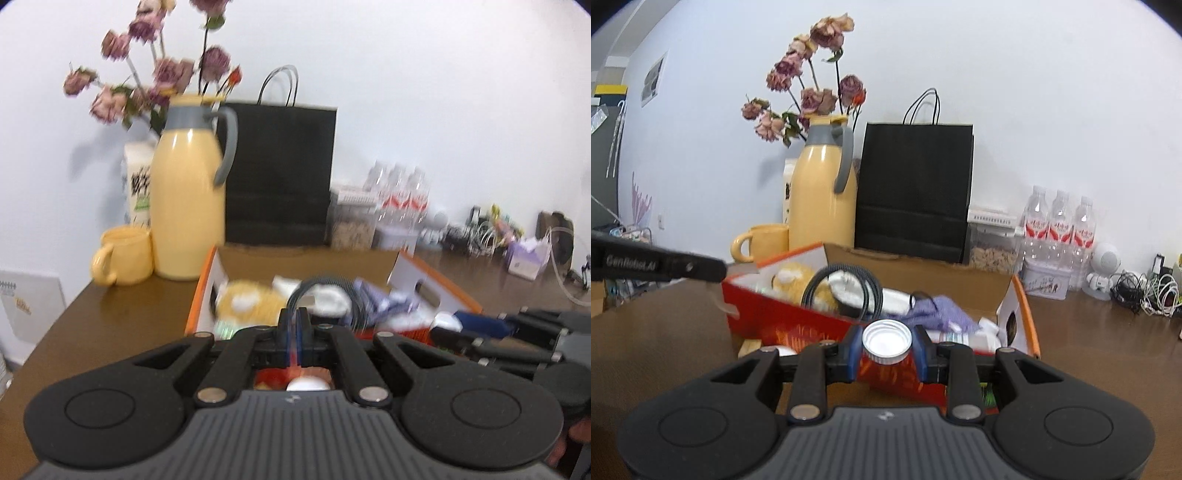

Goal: Organize objects
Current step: 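Carry the cap and plastic piece into the box and open both grippers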

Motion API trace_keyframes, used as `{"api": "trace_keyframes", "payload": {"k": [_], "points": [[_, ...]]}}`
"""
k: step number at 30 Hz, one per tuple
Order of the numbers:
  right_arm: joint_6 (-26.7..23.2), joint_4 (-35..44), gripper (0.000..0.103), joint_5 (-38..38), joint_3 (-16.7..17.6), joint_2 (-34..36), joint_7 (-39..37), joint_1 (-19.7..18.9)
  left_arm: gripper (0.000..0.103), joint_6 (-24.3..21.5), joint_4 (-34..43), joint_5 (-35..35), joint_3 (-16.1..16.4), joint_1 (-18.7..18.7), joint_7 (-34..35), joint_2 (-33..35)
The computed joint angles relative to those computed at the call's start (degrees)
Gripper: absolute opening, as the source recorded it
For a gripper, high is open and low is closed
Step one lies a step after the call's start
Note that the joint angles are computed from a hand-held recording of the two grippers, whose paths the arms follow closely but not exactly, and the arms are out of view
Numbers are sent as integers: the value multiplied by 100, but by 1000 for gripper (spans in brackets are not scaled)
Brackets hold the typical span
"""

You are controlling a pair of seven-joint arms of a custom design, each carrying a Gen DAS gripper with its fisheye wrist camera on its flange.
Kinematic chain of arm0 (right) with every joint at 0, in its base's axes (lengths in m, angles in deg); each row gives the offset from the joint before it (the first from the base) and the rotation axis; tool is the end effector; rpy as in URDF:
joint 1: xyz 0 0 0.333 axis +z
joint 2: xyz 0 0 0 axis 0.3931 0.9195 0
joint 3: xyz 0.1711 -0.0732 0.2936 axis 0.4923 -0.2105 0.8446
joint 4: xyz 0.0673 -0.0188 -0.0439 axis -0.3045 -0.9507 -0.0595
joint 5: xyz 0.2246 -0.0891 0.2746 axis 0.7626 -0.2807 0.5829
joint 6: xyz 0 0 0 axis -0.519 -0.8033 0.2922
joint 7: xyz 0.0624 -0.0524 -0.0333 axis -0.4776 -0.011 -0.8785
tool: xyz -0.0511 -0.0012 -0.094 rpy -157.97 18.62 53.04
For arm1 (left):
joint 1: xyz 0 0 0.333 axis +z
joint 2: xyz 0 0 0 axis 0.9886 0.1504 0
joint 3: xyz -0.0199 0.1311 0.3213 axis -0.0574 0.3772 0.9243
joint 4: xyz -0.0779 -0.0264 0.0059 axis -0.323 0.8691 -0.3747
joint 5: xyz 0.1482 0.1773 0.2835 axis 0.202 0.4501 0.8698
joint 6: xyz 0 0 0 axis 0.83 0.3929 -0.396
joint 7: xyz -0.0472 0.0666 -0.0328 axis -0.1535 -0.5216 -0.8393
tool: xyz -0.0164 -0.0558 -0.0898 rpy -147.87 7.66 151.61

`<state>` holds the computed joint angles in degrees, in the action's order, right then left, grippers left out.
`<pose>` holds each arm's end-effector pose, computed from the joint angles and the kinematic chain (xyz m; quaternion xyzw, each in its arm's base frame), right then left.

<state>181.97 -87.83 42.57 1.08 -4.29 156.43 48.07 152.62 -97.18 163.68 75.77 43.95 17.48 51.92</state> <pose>0.5860 0.3059 0.4405 -0.6900 0.4233 -0.3378 0.4801 0.5521 -0.4838 0.4979 -0.5710 0.5889 -0.4393 0.3664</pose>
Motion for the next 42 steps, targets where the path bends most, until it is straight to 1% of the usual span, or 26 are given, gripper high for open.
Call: {"api": "trace_keyframes", "payload": {"k": [4,8,14,19,21,25,28,30,34,36,37,38,39,40,41,42], "points": [[-81,286,27,14,-58,88,-54,45,3,95,599,-112,58,15,257,298],[-197,710,27,146,-186,254,-202,161,3,214,1194,-405,225,-20,576,631],[-486,1609,27,494,-367,662,-319,272,3,338,2122,-1125,472,-24,1126,1229],[-995,2537,27,1049,-879,1138,-468,596,3,331,3045,-1932,538,72,1799,1867],[-1254,2919,27,1282,-1202,1356,-468,783,3,344,3448,-2255,550,120,2069,2149],[-1683,3410,27,1493,-1740,1721,-215,1018,3,150,4509,-3055,459,231,2914,2867],[-1948,3504,27,1335,-1763,1812,45,933,3,-44,5030,-3580,451,253,3441,3226],[-2044,3550,27,1247,-1898,1878,237,975,3,-50,5073,-3775,553,241,3508,3272],[-2117,3513,27,1011,-2029,1901,552,1007,4,267,4409,-3798,976,117,3145,2922],[-2151,3479,28,882,-2066,1882,678,1016,5,342,4224,-3819,1139,50,3035,2824],[-2174,3456,28,836,-2111,1872,748,1036,9,361,4150,-3811,1198,21,2980,2785],[-2186,3434,36,783,-2126,1864,805,1038,16,378,4112,-3818,1217,14,2979,2767],[-2210,3403,49,726,-2128,1844,850,1034,40,421,4052,-3809,1240,9,2956,2742],[-2218,3379,57,683,-2140,1831,903,1034,81,359,4045,-3803,1285,-18,2897,2739],[-2187,3338,76,658,-2175,1818,965,1057,96,245,4080,-3769,1357,-64,2816,2756],[-2162,3313,90,656,-2253,1821,1032,1108,103,163,4064,-3639,1495,-146,2651,2749]]}}
